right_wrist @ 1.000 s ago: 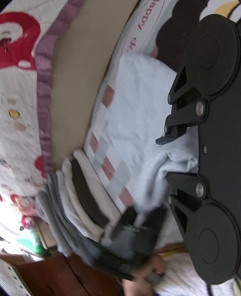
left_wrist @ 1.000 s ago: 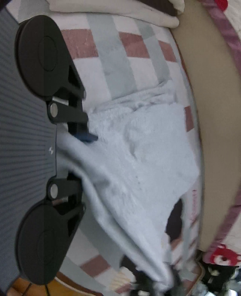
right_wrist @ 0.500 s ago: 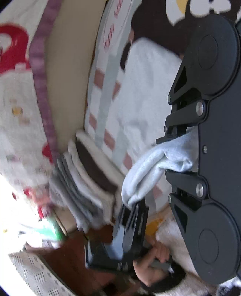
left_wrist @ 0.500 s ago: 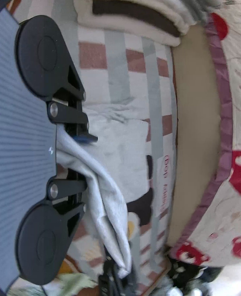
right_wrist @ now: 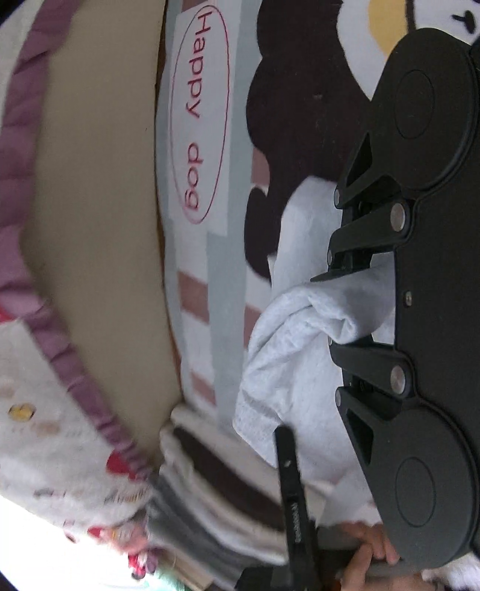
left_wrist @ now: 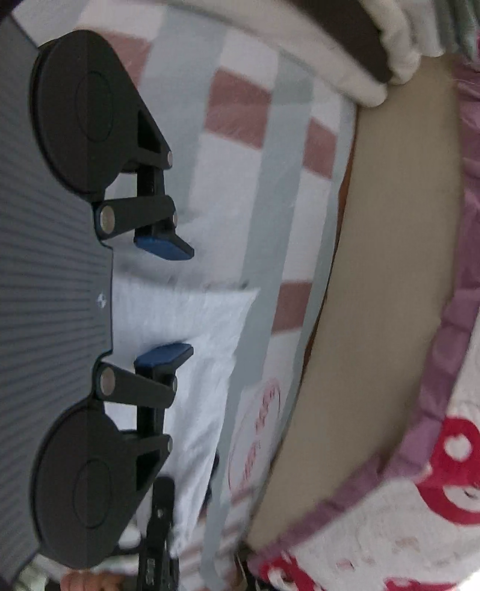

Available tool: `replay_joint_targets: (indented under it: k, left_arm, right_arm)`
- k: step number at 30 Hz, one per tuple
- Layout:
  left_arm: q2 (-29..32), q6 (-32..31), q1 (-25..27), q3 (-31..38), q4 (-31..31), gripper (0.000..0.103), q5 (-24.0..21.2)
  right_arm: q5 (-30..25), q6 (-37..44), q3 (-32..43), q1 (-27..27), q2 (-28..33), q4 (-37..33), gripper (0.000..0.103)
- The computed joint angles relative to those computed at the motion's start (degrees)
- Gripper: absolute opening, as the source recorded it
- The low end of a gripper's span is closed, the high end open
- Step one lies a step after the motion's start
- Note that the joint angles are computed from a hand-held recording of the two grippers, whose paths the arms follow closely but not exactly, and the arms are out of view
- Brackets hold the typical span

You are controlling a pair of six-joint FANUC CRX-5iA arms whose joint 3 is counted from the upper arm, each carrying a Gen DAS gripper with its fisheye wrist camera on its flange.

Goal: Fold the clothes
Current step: 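Fold the shirt end over with both grippers and release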

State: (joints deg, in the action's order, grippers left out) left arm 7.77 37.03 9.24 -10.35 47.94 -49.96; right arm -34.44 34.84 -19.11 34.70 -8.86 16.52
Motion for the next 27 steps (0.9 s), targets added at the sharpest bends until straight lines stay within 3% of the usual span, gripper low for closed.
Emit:
replay_joint_targets:
  k: [2,5,8,11,13,14,16,18,23,27]
  left_arm:
    - [1.2,1.2,-0.6,1.3,-1.6,0.037,-0.2]
    - [1.0,4.4,-1.3,2.1,-6.4,0.034,0.5]
    - [-0.4,3.9,-2.3,1.5,-10.1,0.024,5.1]
    - [-1.9,9.2,-3.9,2.3,-21.1,0.018,11.4]
    - [0.2,11.5,-2.2,4.4,-20.1,0.018,6.9]
    - [1.1,11.8,-0.6,4.7,-16.8,0.019,4.1]
    - [2.9,13.4,2.9,5.1,-9.5,0.019,-2.1]
    - [3.0,11.4,6.2,3.1,-1.2,0.019,-6.1]
    - [2.9,6.6,11.0,0.4,7.0,0.023,-13.7]
    - [3.8,5.2,11.7,1.2,6.5,0.023,-18.4]
  right_arm:
    - [-0.6,0.5,1.0,-0.9,1.5,-0.2,0.013]
    - [-0.8,2.6,2.6,-2.0,3.1,-2.0,0.016]
    - [-0.2,4.5,3.3,-2.5,3.9,-3.3,0.018]
    - [1.0,4.5,3.1,-3.0,4.6,-2.5,0.022]
    - [1.1,2.7,2.3,-3.5,4.7,-1.2,0.034]
    - [1.2,1.5,1.9,-3.7,4.7,-0.4,0.04]
    - [1.6,-1.5,0.5,-3.9,4.4,2.4,0.041]
    - [0.7,-9.4,-2.4,-2.6,3.5,11.6,0.053]
    - [-4.8,-24.4,-7.8,1.1,0.4,29.1,0.054]
    - [-4.2,-28.3,-11.6,4.3,-4.6,33.1,0.055]
